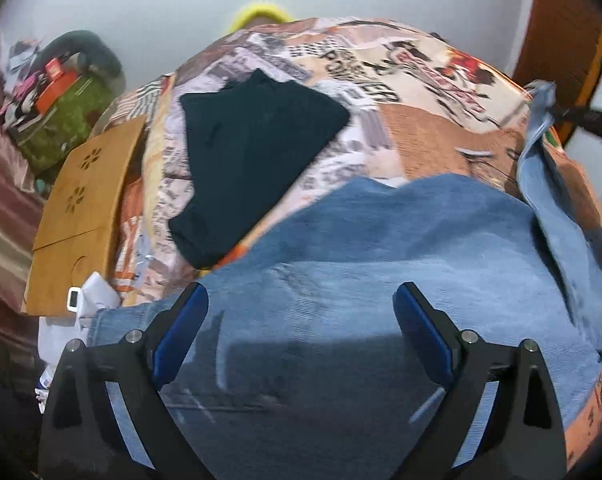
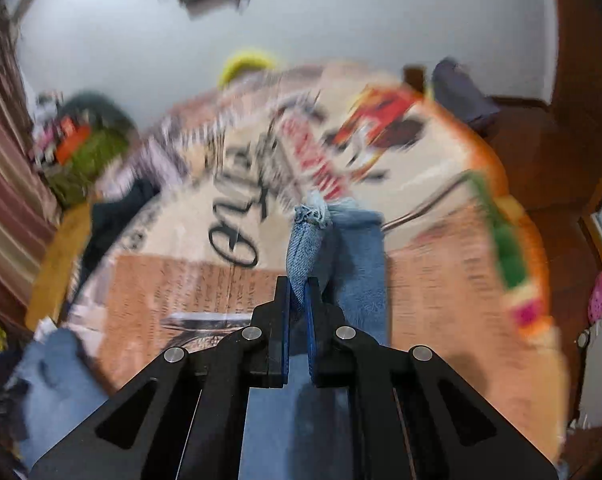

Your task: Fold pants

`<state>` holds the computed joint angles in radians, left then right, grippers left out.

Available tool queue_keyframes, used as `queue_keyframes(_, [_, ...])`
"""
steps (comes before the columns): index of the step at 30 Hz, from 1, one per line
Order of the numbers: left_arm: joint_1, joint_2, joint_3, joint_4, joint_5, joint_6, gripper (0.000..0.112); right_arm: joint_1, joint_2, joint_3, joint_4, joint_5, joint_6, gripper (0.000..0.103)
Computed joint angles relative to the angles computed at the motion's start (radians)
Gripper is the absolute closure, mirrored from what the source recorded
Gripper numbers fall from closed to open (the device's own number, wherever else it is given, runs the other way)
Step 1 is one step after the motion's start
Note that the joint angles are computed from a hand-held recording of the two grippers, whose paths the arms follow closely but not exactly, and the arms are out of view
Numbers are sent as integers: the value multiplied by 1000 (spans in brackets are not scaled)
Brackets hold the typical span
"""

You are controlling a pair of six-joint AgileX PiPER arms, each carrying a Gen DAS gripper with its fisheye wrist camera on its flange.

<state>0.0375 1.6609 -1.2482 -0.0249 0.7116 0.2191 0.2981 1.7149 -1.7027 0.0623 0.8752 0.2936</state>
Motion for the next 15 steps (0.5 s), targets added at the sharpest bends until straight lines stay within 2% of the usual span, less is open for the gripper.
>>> queue_keyframes(1, [-23,-5,6,6,8,-12,16,-15,-35,11,9,-6,-14,97])
queue_keyframes(4, [-76,-14,18,17,30,-56,16,-106,-186,13,22,57,-57,97])
queue_keyframes(9, [-129,-24,38,-35,70,-83,16,-298,-339,5,155,133,-179,97])
queue_keyframes(13, [-195,-44,75,0,71,-155,16,-401,-472,132,217,178,-272,97])
queue_keyframes(15, [-217,-59,94,15,65,-180,16,-398,-529,222,194,180,-277,97])
